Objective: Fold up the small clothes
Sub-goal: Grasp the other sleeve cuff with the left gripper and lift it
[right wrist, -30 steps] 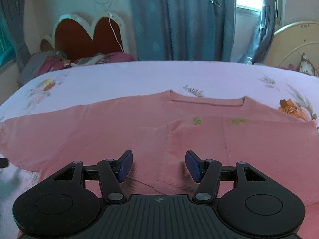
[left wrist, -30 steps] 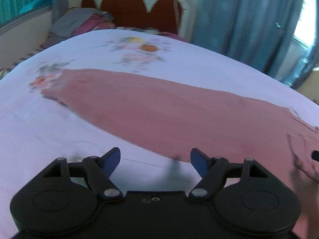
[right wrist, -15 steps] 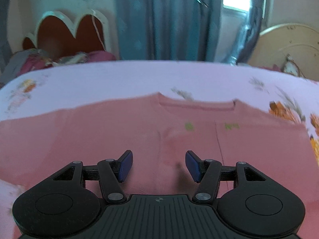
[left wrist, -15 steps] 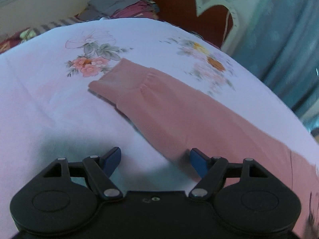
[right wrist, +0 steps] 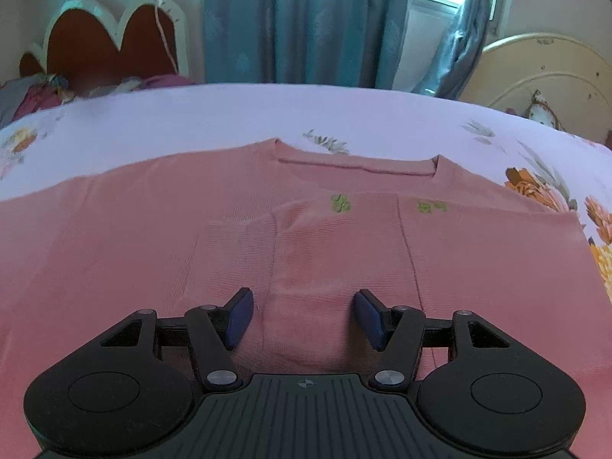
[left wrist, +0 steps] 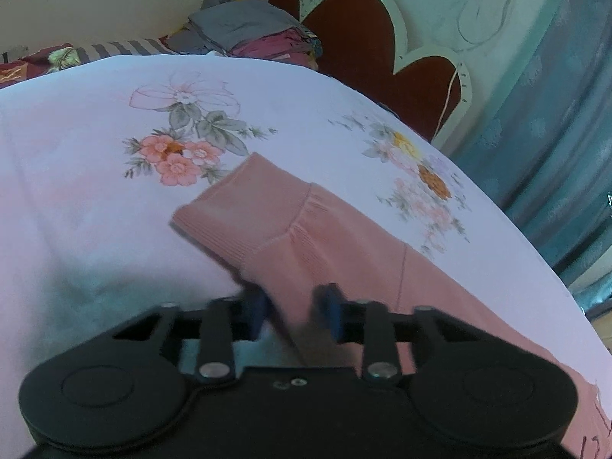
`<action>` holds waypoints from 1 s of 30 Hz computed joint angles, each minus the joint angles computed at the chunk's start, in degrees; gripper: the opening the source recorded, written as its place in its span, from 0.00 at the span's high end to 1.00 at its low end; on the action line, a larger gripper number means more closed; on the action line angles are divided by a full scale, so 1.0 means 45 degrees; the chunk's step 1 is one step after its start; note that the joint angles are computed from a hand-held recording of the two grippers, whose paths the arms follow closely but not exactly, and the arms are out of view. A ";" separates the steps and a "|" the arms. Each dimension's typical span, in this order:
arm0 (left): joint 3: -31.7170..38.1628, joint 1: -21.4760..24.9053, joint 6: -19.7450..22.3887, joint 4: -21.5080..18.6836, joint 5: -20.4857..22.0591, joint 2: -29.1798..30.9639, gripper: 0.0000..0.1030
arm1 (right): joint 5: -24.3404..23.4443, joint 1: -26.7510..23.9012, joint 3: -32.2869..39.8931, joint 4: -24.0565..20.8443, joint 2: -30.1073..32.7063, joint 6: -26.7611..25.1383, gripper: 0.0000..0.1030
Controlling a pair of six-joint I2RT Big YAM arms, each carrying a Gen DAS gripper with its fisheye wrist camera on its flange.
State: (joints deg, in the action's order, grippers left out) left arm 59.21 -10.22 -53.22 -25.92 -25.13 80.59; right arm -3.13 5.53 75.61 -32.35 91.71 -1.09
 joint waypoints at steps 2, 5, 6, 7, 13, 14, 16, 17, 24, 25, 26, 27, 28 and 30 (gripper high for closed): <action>-0.0159 0.0075 0.0005 0.0288 0.0108 -0.0078 0.91 | 0.0104 0.0059 -0.0283 0.0410 -0.0087 -0.0120 0.44; -0.0345 0.0037 0.0248 0.0747 0.0110 -0.0223 0.93 | -0.0055 -0.0012 -0.0171 0.0353 0.0024 -0.0165 0.44; -0.0328 -0.0031 0.0415 0.0833 0.0042 -0.0249 0.93 | -0.0110 -0.0032 -0.0188 0.0381 0.0023 -0.0222 0.44; -0.0292 -0.0114 0.0632 0.0930 -0.0007 -0.0282 0.93 | -0.0123 -0.0034 -0.0212 0.0400 0.0002 -0.0245 0.44; 0.0360 -0.0973 0.2274 0.1432 -0.0132 -0.0355 0.94 | -0.0312 -0.0097 -0.0302 0.0489 -0.0037 -0.0311 0.43; 0.0485 -0.1158 0.2479 0.1493 -0.0104 -0.0338 0.94 | -0.0395 -0.0125 -0.0287 0.0472 -0.0032 -0.0326 0.44; 0.0888 -0.1636 0.2876 0.1612 0.0031 -0.0170 0.94 | -0.0579 -0.0188 -0.0222 0.0409 0.0005 -0.0433 0.43; 0.1130 -0.1893 0.3078 0.1656 0.0099 -0.0041 0.94 | -0.0674 -0.0219 -0.0192 0.0373 0.0013 -0.0515 0.43; 0.3395 -0.4184 0.4555 0.1936 0.0428 0.1545 0.94 | -0.2455 -0.0947 0.0014 0.0147 -0.0249 -0.0743 0.43; 0.3836 -0.4502 0.4719 0.1930 0.0559 0.1891 0.94 | -0.2696 -0.1126 -0.0152 0.0355 -0.0492 -0.0734 0.43; 0.4251 -0.4790 0.4871 0.1929 0.0641 0.2219 0.94 | -0.2913 -0.1289 -0.0229 0.0389 -0.0682 -0.0815 0.43; 0.4675 -0.5081 0.5001 0.1930 0.0739 0.2572 0.94 | -0.3228 -0.1497 -0.0292 0.0363 -0.0848 -0.0921 0.43; 0.5096 -0.5332 0.5152 0.1931 0.0924 0.2958 0.94 | -0.3543 -0.1712 -0.0329 0.0293 -0.0990 -0.1043 0.43; 0.5936 -0.5841 0.5560 0.1853 0.1093 0.3728 0.94 | -0.3842 -0.2127 -0.0457 0.0257 -0.1246 -0.1365 0.43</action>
State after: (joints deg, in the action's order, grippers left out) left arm 85.92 -36.51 -28.20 -17.58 -20.22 97.37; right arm -20.42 -4.04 73.56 -31.19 86.11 -7.24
